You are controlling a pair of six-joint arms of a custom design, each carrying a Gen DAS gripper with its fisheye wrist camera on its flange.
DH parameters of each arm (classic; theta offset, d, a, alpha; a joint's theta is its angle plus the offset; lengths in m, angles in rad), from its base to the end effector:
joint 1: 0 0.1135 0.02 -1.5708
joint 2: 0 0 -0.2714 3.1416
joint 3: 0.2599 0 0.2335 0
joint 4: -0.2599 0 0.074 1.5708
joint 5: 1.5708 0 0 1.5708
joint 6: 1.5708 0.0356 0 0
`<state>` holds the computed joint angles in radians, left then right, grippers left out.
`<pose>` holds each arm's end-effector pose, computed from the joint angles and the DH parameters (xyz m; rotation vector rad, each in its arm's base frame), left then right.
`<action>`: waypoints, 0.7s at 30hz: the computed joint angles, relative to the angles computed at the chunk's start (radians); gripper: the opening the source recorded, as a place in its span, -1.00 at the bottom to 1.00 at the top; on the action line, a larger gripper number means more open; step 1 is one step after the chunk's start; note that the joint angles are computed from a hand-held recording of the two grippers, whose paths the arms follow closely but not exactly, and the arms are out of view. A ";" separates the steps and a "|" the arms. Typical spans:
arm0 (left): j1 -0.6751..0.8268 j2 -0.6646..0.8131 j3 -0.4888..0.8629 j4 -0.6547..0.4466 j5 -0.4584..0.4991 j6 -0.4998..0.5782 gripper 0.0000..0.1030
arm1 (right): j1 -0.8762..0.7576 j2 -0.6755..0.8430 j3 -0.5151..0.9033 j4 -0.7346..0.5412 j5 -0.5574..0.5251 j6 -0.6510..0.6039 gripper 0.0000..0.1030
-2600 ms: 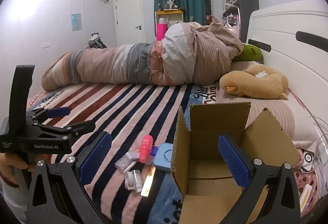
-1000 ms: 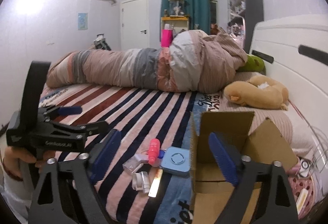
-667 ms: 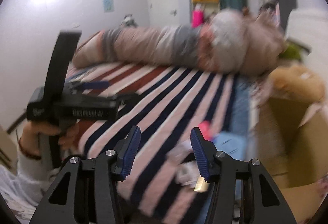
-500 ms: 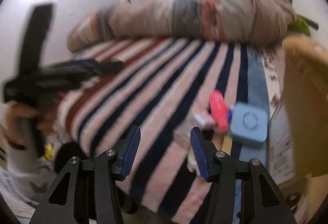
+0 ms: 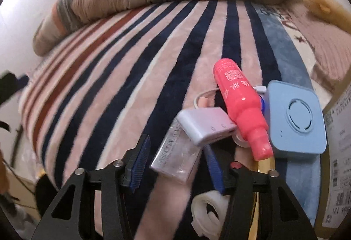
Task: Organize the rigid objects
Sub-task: 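Grasp the foundation bottle with the right gripper, then carry the foundation bottle into the cardboard box and open the right gripper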
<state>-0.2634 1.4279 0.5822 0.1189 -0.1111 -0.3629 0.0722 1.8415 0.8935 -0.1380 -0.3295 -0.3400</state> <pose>0.2498 -0.0633 0.1804 -0.1717 2.2936 -0.1964 0.3215 0.0348 0.1315 -0.6365 2.5225 0.3425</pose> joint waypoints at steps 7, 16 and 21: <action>0.039 -0.017 -0.032 0.023 0.072 0.013 0.99 | 0.016 -0.014 -0.016 -0.001 -0.003 -0.066 -0.47; 0.038 0.018 0.027 0.037 0.307 0.035 0.93 | -0.076 -0.224 -0.089 -0.081 -0.234 -0.195 -0.47; -0.050 -0.012 0.095 -0.011 0.280 0.024 0.90 | -0.235 -0.449 -0.053 -0.204 -0.336 -0.231 -0.47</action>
<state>-0.3132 1.4162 0.6768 0.1080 0.1686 -0.3393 -0.1627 1.3922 0.8408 -0.3416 -0.6659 -0.5709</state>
